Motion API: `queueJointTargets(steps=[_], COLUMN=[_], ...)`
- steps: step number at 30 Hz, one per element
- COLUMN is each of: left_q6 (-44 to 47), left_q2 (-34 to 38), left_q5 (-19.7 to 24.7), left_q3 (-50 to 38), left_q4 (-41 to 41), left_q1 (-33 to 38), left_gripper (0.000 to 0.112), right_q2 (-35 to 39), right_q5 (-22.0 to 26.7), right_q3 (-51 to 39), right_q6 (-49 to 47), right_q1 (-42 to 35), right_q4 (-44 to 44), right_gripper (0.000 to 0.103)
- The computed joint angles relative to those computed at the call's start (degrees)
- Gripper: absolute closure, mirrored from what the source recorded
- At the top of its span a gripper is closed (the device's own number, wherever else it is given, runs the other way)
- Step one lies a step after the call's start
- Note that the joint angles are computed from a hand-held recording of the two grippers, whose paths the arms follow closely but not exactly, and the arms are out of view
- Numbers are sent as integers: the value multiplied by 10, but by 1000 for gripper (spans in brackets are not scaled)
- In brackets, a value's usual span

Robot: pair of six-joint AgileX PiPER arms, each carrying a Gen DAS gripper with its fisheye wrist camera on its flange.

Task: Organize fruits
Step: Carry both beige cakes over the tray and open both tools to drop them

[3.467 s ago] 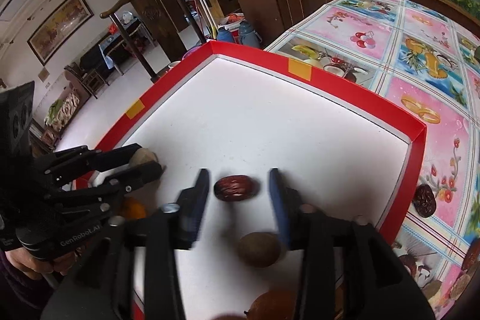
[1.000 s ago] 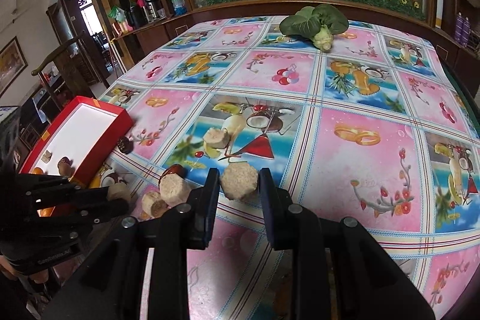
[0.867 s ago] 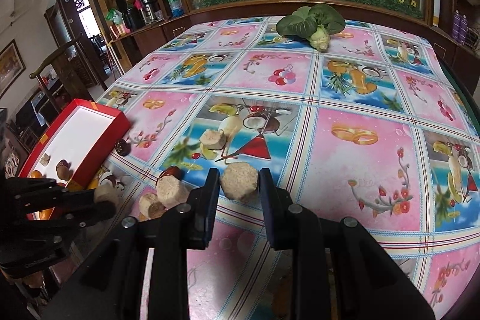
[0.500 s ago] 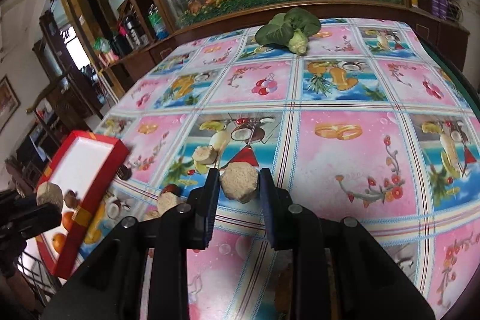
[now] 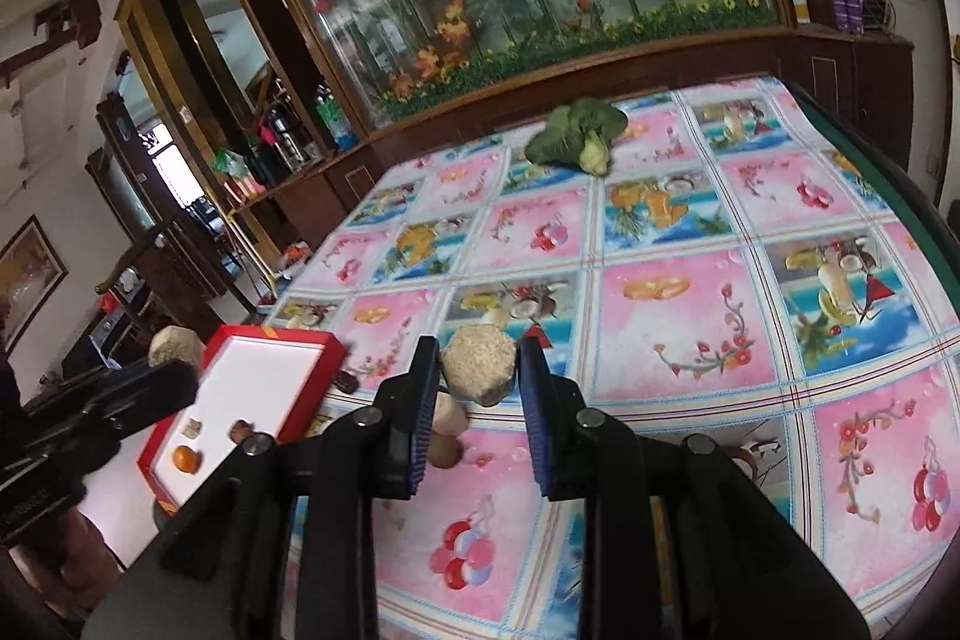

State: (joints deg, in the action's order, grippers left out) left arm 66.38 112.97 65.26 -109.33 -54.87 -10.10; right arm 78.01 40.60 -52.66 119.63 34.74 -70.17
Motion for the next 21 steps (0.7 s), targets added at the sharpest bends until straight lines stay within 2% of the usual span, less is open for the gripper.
queueJointTargets(steps=[5,11,21], left_q6=[32,48,47], left_q2=[-33,-44,-36], left_q5=[3,8,14], left_q3=[33,48,45], left_q4=[-32,-49,-53], left_q1=[25,42,48], left_gripper=[98,98,98], right_q2=[2,12,30], right_q5=[72,99,102], right_q3=[-39,-68,-88], right_q6=[-13,-28,-39], right_q1=[66,100,110], right_q4=[-17,-21,-17], right_gripper=[74,74,74])
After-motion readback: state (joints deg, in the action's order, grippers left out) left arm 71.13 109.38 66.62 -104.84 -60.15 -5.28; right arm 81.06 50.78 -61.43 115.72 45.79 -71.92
